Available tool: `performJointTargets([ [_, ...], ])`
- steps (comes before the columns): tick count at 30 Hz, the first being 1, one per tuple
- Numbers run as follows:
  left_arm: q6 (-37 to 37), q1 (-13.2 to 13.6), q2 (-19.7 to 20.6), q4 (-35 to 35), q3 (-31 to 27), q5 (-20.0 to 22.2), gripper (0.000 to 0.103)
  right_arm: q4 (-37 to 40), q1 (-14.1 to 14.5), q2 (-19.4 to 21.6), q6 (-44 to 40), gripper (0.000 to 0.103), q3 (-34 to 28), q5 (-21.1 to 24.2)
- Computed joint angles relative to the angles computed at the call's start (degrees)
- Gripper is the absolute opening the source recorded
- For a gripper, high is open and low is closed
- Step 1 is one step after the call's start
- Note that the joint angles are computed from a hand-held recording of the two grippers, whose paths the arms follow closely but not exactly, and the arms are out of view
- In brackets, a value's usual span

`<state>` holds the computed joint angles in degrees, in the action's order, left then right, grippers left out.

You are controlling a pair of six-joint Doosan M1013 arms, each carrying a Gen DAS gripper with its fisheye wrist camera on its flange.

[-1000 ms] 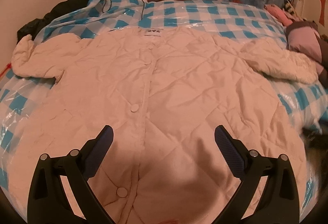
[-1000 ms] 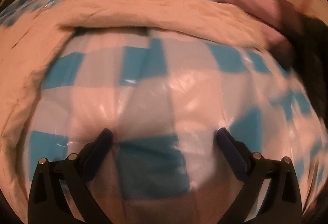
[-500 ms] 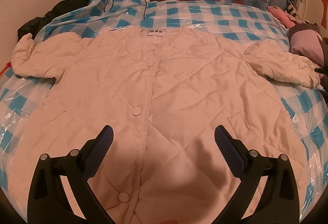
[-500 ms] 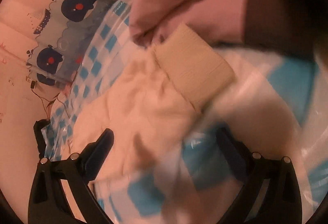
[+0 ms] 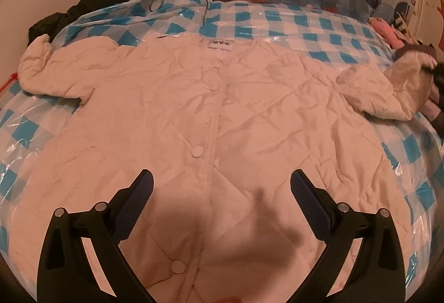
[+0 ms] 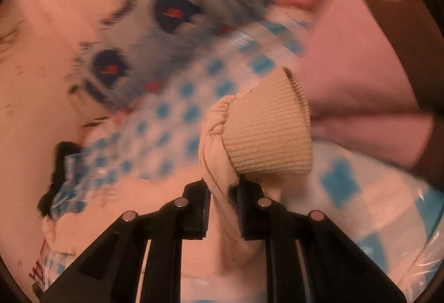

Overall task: Fold large clothes
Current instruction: 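Grasp the ribbed sleeve cuff with the right tool and lift it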

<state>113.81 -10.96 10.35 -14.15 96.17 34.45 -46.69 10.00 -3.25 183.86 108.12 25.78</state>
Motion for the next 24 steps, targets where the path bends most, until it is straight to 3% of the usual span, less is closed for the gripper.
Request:
performJointTargets([
  [3,0.5,1.6,-0.6,-2.3,-0.2,-0.5,0.095,-4.1,3.1,2.7,-0.7,0.016,-6.4,-0.3],
  [6,0.3,3.7,-0.8,-3.7,-0.7,-1.2,0.095,-2.2,6.6,7.8,-8.2,0.015,-15.4,-0.9],
  [12,-2.2,8.1,0.0,-3.0,-2.5,-1.3,0.095,14.3,12.6,21.7,-31.9,0.015,-34.9,1.4],
  [15,-3.5,10.6,0.9,-3.5,-3.8,-0.5,0.095,22.7,14.7,28.7,-41.4,0.015,-43.3,5.3],
  [18,-5.4,12.3,1.3,-2.8,-4.7,-1.1,0.095,29.9,16.3,36.1,-48.0,0.015,-51.3,12.1],
  [24,-7.4,14.9,2.8,-3.5,-7.1,0.6,0.095,39.1,16.7,43.0,-48.4,0.017,-54.7,17.2],
])
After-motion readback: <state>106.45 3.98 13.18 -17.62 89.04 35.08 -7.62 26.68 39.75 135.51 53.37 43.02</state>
